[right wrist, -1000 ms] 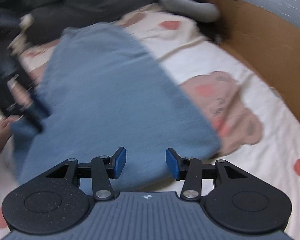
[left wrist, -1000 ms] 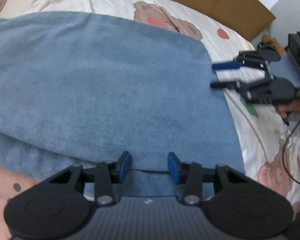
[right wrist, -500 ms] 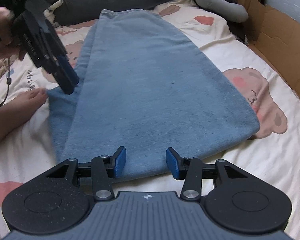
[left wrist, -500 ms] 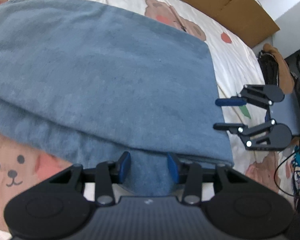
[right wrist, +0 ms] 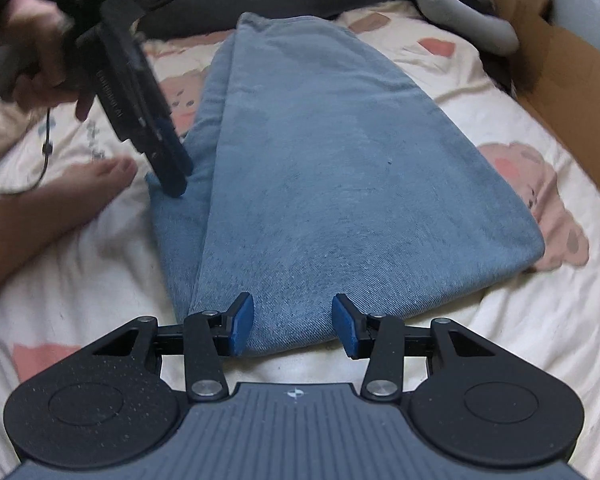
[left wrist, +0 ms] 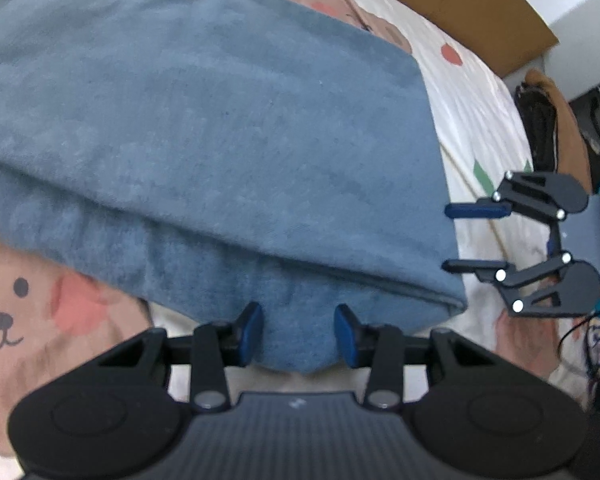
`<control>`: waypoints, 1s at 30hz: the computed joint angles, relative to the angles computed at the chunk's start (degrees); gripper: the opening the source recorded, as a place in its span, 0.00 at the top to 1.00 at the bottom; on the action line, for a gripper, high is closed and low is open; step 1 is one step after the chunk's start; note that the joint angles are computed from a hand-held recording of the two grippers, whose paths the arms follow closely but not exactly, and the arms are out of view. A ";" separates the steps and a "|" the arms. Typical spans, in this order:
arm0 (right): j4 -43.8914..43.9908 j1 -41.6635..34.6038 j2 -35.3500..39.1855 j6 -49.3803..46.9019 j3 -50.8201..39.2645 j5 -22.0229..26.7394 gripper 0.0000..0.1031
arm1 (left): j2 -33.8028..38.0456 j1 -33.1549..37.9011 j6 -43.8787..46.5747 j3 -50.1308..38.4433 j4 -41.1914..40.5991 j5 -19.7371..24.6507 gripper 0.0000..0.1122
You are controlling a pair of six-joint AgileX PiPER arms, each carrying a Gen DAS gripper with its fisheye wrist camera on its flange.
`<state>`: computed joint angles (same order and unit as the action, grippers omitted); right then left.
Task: Fold clothes
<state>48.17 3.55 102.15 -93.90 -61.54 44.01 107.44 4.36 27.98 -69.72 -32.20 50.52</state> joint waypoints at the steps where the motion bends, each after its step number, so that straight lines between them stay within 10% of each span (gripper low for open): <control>1: 0.25 0.17 -0.26 -0.40 0.59 -0.62 0.52 | -0.01 -0.26 -0.25 -0.12 0.30 -0.03 0.62; 16: -3.76 0.38 -1.49 7.11 -0.21 4.23 0.53 | 0.17 1.39 -5.77 -4.89 1.61 7.27 0.63; 30: -4.87 -3.29 0.87 20.80 -6.11 11.61 0.53 | -1.01 4.12 -7.70 -7.62 0.59 2.52 0.63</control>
